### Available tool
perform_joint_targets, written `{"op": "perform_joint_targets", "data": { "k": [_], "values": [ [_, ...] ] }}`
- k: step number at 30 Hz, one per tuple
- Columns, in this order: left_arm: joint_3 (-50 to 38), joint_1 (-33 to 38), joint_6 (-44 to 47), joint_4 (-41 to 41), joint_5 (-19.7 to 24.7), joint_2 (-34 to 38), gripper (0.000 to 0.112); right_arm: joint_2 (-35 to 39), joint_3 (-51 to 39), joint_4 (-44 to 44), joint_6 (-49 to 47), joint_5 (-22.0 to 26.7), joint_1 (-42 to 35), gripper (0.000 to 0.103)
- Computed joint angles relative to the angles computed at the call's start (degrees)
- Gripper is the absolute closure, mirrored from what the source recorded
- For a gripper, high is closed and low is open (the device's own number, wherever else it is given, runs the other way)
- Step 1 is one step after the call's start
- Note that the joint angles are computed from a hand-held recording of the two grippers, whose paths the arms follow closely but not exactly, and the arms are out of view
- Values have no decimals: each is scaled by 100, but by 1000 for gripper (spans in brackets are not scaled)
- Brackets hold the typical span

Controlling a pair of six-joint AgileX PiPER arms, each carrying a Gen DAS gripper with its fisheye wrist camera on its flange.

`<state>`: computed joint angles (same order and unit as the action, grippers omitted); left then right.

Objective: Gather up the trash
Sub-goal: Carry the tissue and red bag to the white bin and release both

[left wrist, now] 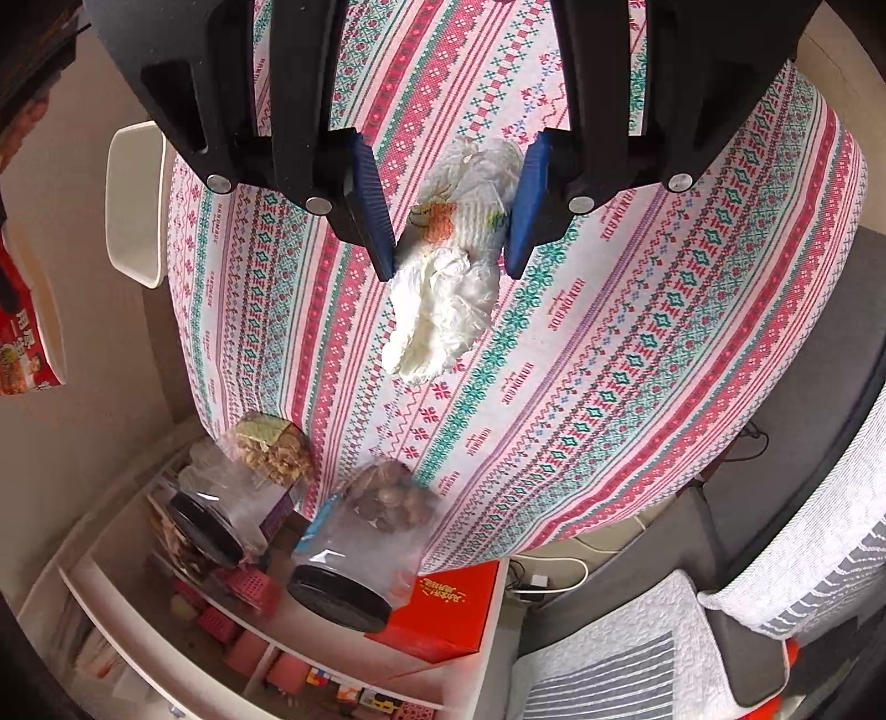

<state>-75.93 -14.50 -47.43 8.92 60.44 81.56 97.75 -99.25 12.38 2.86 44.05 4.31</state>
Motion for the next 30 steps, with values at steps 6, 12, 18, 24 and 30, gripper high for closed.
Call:
{"op": "perform_joint_targets", "data": {
  "k": [6,12,18,24,30],
  "values": [
    [-118,-264,-130,55,10,222,72,34,-14,-633,428,73,-356,70],
    [-319,-511,-258,99,6,444,72,36,2,-1466,929,220,-519,70],
    [-597,-851,-398,119,-18,738,72,80,-95,-1860,981,523,-745,61],
    [-1106,-1364,-434,143,-189,1153,72,-415,314,-1961,1126,159,-1085,19],
    [-2751,-1854,-330,-26,141,2183,72,-900,566,-990,737,-275,-1850,8]
  ]
}}
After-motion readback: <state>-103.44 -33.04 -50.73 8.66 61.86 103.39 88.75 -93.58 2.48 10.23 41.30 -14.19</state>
